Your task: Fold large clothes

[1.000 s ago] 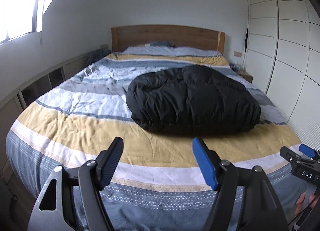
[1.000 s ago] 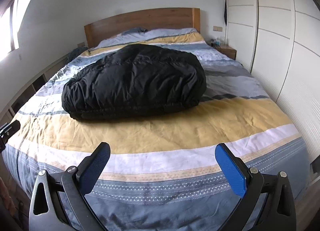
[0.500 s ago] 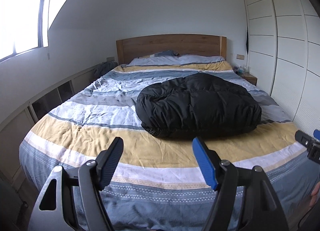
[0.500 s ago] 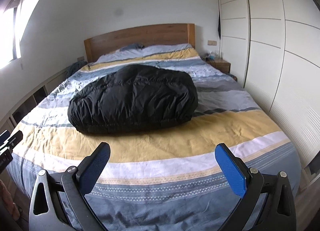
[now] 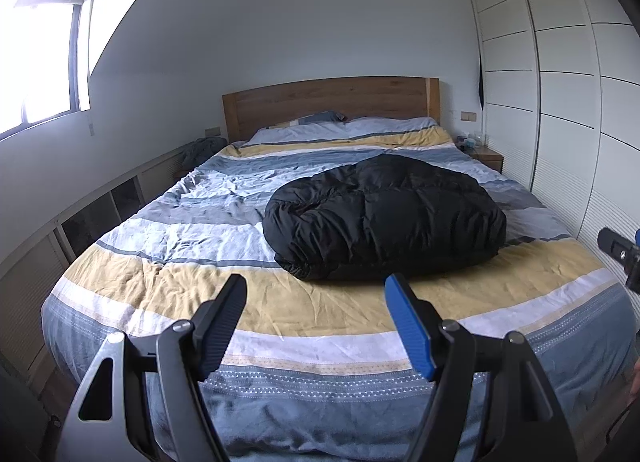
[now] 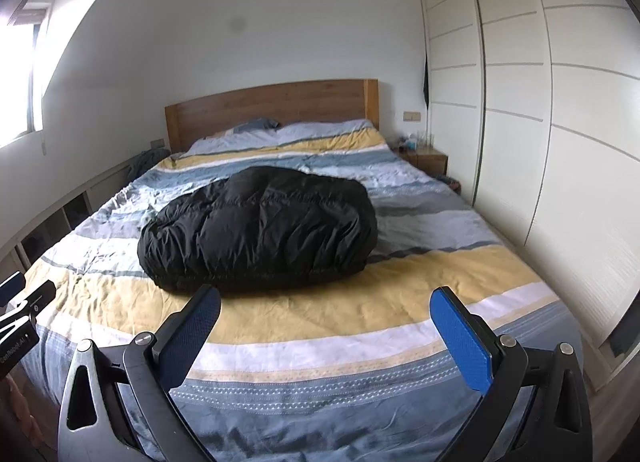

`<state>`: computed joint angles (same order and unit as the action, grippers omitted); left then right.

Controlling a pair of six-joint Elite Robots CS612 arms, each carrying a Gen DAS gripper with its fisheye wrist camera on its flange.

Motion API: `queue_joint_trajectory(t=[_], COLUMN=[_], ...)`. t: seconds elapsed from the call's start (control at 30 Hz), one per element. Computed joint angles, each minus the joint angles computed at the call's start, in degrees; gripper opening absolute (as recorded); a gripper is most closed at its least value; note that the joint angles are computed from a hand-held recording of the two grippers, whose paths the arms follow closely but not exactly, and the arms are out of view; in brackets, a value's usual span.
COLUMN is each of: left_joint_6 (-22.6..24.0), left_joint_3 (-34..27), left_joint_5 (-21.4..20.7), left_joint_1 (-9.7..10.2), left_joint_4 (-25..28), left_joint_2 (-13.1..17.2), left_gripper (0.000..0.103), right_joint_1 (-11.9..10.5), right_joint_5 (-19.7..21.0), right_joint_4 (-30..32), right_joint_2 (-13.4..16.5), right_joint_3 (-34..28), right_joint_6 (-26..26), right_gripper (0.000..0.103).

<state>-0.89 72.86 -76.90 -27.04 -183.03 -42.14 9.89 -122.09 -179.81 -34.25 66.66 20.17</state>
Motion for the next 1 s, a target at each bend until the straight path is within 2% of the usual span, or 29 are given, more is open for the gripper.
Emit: queue_joint_trajectory(t=[0.3, 1.0], left_joint_6=[-0.1, -2.9], left_joint_3=[-0.1, -4.8], left_joint_5=[0.3, 0.0], left_joint_1=[-0.23, 0.33], left_joint_4=[1.1, 8.7], left_joint_2=[0.1, 3.4], left_gripper=[0.070, 0.070], right_joint_1=[0.4, -0.4], right_joint_5=[-3.0, -3.8], right_joint_4=[-1.1, 1.9], right_joint_2=[-0.1, 2.2], right_joint_3=[0.0, -2.4], right_joint_6=[-2.2, -5.1], right_gripper=[0.103, 0.103])
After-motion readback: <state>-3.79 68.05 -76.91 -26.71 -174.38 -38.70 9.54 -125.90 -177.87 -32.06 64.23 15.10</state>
